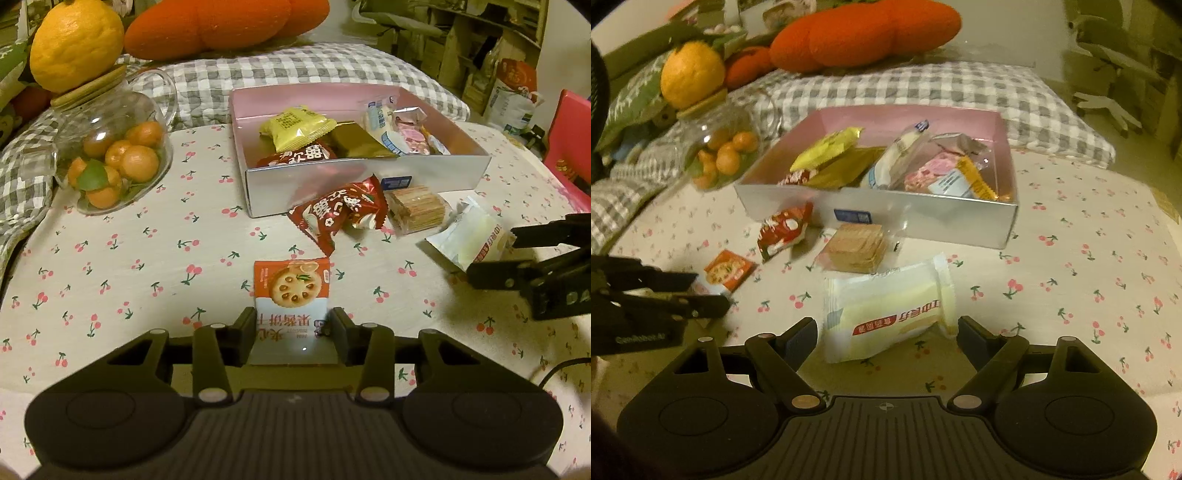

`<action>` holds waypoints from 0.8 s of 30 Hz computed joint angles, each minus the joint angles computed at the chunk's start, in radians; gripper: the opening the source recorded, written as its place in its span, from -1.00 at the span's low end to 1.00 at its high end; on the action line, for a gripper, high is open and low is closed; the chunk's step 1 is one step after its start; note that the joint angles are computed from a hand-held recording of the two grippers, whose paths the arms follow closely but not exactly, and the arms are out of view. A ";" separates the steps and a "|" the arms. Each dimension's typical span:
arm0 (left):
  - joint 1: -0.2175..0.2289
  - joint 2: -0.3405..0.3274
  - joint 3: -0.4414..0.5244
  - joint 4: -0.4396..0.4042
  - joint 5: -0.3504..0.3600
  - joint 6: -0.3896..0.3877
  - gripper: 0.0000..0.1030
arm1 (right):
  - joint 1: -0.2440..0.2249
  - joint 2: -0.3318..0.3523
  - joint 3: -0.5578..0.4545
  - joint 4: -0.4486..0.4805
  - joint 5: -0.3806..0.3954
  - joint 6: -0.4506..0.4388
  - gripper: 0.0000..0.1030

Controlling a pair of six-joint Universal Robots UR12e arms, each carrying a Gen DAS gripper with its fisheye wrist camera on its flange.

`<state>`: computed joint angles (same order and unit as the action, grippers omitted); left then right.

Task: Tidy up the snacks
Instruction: 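Lower the left gripper onto the cookie packet while the right approaches the white bread packet, then close the left gripper on the cookie packet while the right grasps the white bread packet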

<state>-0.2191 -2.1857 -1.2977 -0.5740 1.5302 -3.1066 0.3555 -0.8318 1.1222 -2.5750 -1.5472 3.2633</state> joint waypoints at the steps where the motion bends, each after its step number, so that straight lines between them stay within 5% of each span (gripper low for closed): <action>1: -0.001 -0.001 0.001 -0.001 0.002 0.000 -0.23 | 0.002 0.004 -0.006 0.007 -0.008 -0.009 0.64; 6: -0.002 -0.003 0.004 -0.002 0.006 0.000 -0.23 | 0.016 0.033 -0.042 0.024 -0.066 -0.071 0.75; 15: -0.001 -0.005 0.000 0.015 0.010 0.005 -0.11 | 0.021 0.061 -0.079 0.015 -0.089 -0.048 0.78; 24: 0.001 -0.004 0.003 0.002 -0.001 0.006 -0.20 | 0.030 0.058 -0.072 -0.019 -0.103 -0.114 0.34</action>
<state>-0.2183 -2.1893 -1.2948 -0.5717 1.5293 -3.1005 0.3859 -0.7734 1.0500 -2.5941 -1.6497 3.1495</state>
